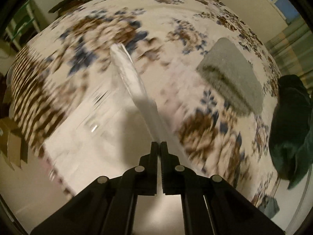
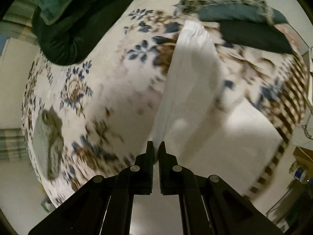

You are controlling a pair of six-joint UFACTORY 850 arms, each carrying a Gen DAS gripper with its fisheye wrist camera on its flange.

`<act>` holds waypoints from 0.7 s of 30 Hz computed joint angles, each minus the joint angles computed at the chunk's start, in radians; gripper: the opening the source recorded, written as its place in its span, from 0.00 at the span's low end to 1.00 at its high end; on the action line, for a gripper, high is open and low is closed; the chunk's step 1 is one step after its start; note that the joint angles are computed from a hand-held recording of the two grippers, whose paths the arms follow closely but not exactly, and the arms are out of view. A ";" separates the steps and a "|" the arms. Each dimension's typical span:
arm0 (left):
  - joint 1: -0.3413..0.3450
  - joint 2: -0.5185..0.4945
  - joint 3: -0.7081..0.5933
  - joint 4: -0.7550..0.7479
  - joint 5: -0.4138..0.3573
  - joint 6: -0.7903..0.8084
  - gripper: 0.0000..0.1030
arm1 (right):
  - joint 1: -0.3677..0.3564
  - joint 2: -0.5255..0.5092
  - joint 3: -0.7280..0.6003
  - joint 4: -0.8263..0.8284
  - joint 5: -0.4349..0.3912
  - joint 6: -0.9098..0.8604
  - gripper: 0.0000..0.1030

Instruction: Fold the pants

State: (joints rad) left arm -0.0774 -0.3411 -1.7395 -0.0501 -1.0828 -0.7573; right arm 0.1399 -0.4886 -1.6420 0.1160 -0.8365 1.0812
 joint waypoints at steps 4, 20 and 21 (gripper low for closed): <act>0.005 0.197 0.297 -0.037 0.036 -0.041 0.01 | 0.003 0.190 0.257 0.034 0.038 -0.041 0.04; 0.087 0.387 0.658 -0.231 0.171 -0.039 0.03 | -0.001 0.303 0.592 0.290 0.174 -0.250 0.40; 0.092 0.378 0.645 -0.222 0.185 -0.048 0.05 | -0.002 0.312 0.606 0.352 0.185 -0.298 0.43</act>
State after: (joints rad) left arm 0.0144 0.0373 -1.0940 -0.2722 -0.8975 -0.8051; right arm 0.1379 -0.1768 -1.0358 0.4682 -0.6516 0.7829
